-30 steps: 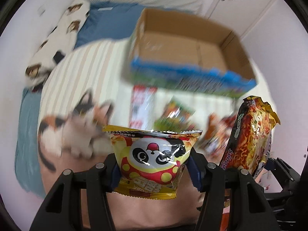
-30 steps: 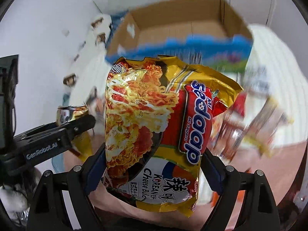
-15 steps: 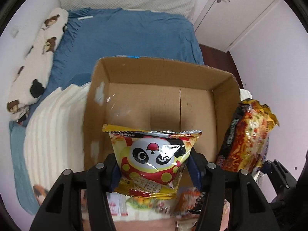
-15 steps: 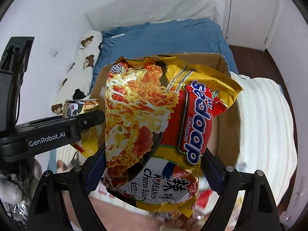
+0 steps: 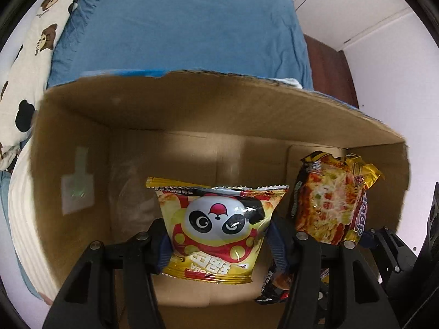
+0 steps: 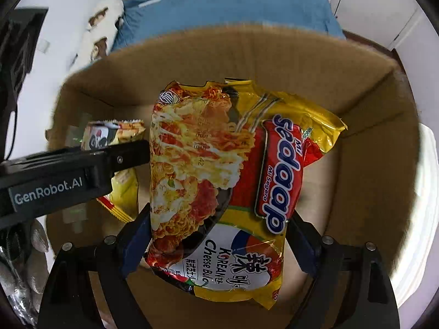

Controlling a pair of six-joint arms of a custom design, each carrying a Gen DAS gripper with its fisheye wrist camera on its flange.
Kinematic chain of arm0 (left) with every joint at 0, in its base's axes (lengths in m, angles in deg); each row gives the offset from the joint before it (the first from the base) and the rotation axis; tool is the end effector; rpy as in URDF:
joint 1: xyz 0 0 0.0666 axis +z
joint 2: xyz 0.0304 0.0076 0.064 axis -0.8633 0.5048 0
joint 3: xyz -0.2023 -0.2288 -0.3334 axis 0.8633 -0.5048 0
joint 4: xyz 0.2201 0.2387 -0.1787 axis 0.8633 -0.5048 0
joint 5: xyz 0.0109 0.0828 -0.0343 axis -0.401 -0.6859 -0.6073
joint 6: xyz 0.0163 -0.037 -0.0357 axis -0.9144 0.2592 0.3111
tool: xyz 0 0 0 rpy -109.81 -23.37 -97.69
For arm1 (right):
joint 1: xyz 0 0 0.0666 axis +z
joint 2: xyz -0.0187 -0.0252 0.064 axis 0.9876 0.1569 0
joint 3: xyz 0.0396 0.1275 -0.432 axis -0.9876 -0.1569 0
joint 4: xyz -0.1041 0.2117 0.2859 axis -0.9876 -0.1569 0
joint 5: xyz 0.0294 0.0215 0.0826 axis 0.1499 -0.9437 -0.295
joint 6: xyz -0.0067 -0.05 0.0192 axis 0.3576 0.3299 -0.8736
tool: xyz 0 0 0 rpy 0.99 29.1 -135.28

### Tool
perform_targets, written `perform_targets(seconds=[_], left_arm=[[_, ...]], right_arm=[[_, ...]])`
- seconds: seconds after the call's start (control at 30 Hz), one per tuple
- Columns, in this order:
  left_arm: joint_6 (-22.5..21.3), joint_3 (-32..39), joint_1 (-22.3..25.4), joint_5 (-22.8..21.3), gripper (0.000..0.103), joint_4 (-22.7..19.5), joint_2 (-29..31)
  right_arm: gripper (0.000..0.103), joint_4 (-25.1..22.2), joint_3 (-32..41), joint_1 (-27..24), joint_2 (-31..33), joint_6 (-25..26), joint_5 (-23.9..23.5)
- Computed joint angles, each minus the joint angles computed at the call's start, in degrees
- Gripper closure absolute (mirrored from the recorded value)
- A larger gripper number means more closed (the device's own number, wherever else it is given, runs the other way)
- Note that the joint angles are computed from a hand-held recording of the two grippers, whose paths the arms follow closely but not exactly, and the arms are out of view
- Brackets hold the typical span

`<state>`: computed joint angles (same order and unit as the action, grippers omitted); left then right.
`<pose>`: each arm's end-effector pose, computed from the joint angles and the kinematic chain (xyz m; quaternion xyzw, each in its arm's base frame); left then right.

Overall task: Organize snacks
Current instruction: 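Carry both held packets into the cardboard box and lower them, then open both tools to release the packets and lift out of the box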

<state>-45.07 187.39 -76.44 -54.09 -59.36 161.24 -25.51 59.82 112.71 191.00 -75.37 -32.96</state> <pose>0.5430 -0.1721 0.4136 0.0181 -0.9929 0.1176 0.0001 0.5050 0.3183 0.4046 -0.0674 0.9932 0.0948 0.0100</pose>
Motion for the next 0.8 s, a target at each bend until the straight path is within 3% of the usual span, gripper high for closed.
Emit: perform_targets(seconds=[0.13, 0.23, 0.27, 0.3, 0.33, 0.4, 0.6, 0.8], left_arm=[[-0.38, 1.02, -0.61, -1.16, 0.047, -1.1, 1.28], [0.4, 1.07, -0.35, 0.59, 0.045, -1.53, 1.52], [0.8, 0.87, -0.06, 1.56, 0.034, -1.63, 1.43], [0.53, 0.9, -0.12, 0.83, 0.014, -1.9, 1.32], [0.48, 0.48, -0.2, -0.27, 0.007, -1.46, 0.88], [0.74, -0.1, -0.13, -1.03, 0.006, -0.71, -0.05], [0.28, -1.75, -0.51, -2.35, 0.006, -1.21, -2.93], [-0.34, -3.62, -1.85, -6.65, 0.006, -0.57, -7.17]], right_arm=[[0.012, -2.77, 4.27, 0.54, 4.46, 0.96, 0.47], [0.012, -5.34, 7.66, 1.31, 7.14, 1.46, 0.15], [0.011, -6.24, 8.92, 1.19, 8.08, 1.79, -0.58], [0.009, -7.26, 10.37, 1.41, 9.04, 1.55, -0.58], [0.003, -8.57, 11.78, 0.4, 9.55, 2.51, 0.28], [0.002, -8.68, 13.82, 0.39, 10.2, 2.45, 2.04], [0.002, -9.06, 15.92, -0.21, 9.69, 0.2, 1.36], [0.002, -7.45, 10.96, 0.44, 4.25, -2.59, 2.21]])
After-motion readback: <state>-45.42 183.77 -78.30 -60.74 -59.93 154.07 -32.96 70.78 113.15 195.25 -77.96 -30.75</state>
